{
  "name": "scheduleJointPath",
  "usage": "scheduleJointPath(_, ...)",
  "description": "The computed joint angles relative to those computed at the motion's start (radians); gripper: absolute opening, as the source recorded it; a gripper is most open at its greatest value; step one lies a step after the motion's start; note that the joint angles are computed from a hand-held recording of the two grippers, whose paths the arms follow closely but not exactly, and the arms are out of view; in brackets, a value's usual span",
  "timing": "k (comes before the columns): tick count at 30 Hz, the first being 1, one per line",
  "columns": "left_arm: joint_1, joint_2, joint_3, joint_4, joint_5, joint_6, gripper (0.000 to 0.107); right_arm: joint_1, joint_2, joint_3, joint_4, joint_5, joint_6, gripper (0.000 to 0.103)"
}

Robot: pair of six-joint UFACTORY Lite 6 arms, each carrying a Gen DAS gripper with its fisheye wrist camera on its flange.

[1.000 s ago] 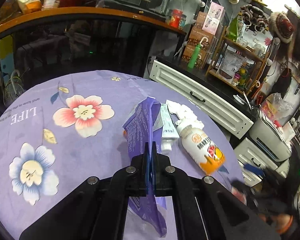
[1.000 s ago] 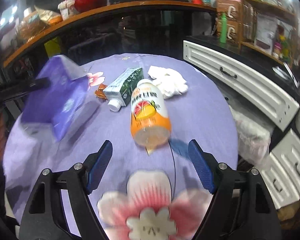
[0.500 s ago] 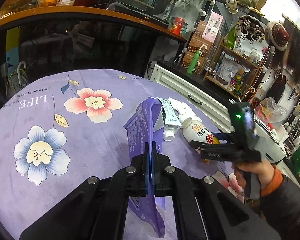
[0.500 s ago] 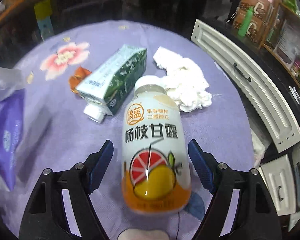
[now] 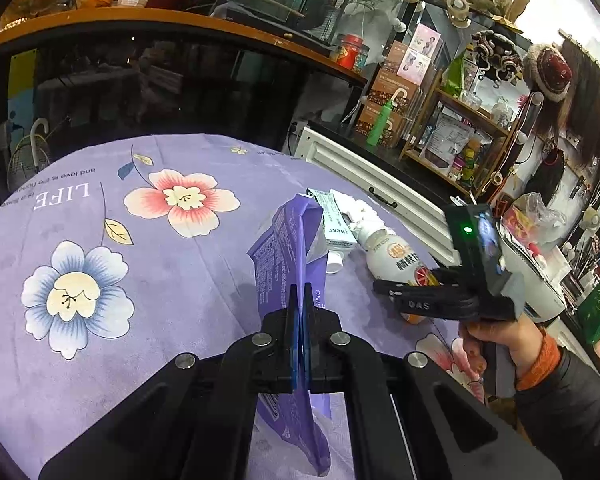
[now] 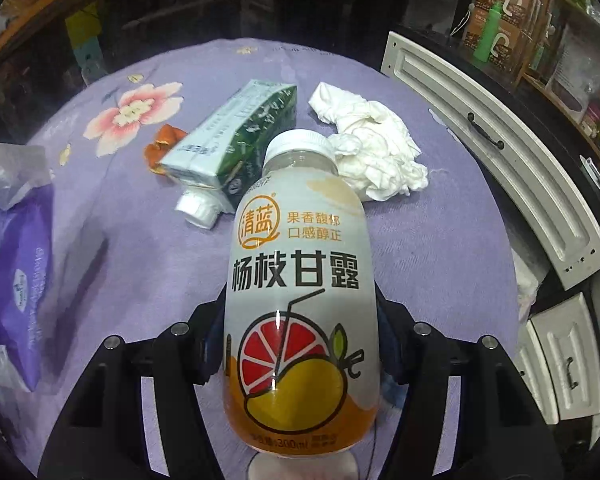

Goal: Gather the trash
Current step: 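Grasp the orange-labelled juice bottle with the right tool while the left tool holds the purple bag, then carry the purple bag over the bin and open the left tool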

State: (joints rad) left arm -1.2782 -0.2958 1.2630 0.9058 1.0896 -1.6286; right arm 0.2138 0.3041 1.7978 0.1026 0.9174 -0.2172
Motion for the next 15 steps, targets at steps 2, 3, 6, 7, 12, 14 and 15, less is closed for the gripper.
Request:
scheduleJointPath(2,-0.027,0.006,0.011,0.005,0.021,-0.011,0.002,-0.009,-0.087,-0.091,0.046,-0.031,-0.024,0.061)
scheduleJointPath(3,-0.040,0.010,0.015,0.007,0.029,-0.019,0.002,-0.018,-0.126,-0.128,0.074,-0.040,-0.039,0.061)
scheduleJointPath(6,-0.087,0.028,0.034,0.018,0.056,-0.044,0.002,-0.069,-0.273,-0.257,0.190,-0.058,-0.106,0.061)
scheduleJointPath(7,-0.107,0.039,0.046,0.024,0.067,-0.054,0.002,-0.082,-0.313,-0.291,0.210,-0.063,-0.122,0.061)
scheduleJointPath(12,-0.195,0.129,0.141,0.056,0.090,-0.090,0.002,-0.219,-0.576,-0.472,0.312,-0.039,-0.241,0.061)
scheduleJointPath(14,-0.218,0.194,0.208,0.060,0.084,-0.082,0.002,-0.319,-0.670,-0.529,0.375,0.008,-0.330,0.061)
scheduleJointPath(15,-0.224,0.221,0.235,0.060,0.077,-0.078,0.002,-0.384,-0.721,-0.560,0.410,0.038,-0.382,0.061)
